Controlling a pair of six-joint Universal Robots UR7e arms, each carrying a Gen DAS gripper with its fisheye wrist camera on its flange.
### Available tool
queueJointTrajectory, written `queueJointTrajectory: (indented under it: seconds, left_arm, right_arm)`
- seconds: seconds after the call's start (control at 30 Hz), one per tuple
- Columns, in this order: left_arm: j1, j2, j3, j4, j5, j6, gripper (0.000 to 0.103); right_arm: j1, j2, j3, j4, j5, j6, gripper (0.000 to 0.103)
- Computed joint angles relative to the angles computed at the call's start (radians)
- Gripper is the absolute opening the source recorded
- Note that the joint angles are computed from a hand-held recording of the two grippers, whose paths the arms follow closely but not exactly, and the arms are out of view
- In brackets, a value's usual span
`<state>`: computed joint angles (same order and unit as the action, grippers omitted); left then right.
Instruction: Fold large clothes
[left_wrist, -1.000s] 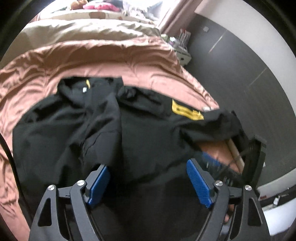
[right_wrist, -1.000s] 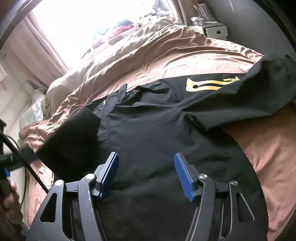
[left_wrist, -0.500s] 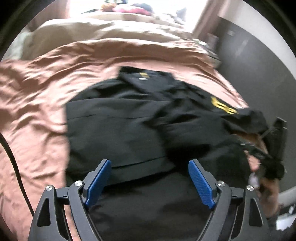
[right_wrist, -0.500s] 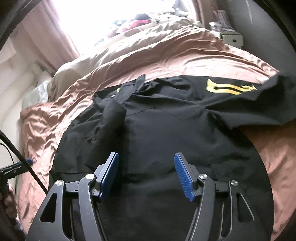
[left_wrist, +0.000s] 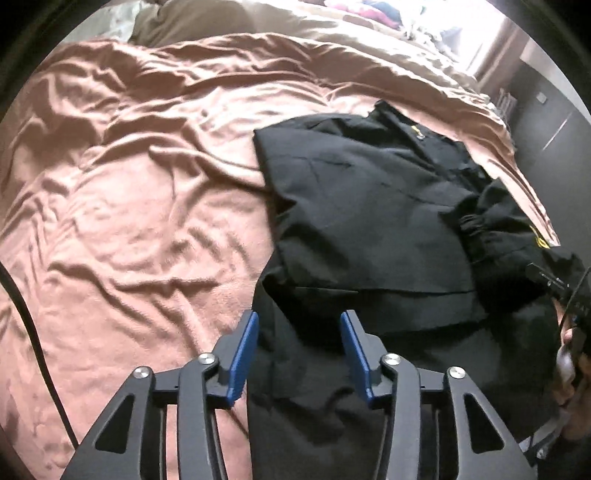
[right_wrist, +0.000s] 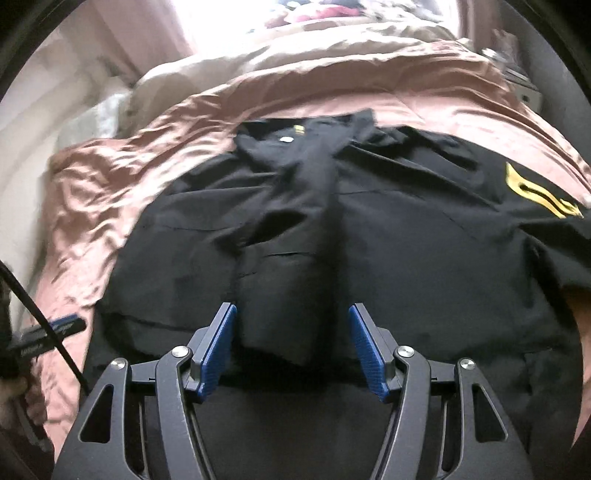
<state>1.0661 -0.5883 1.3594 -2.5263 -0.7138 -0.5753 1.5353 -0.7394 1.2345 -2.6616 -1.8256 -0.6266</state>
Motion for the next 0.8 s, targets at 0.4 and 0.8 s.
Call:
queueJointTrajectory:
  seconds: [0.4, 0.8]
  left_arm:
    - [0.024, 0.043, -0.041, 0.017, 0.043, -0.022, 0.039]
    - [0.014, 0.031, -0.012, 0.036, 0.045, -0.022, 0.037]
  right_arm:
    - [-0.055, 0.057, -0.148, -0.085, -0.116, 0.081, 0.061]
    - [0.007, 0.054, 0.040, -0.250, -0.081, -0.277, 0.075]
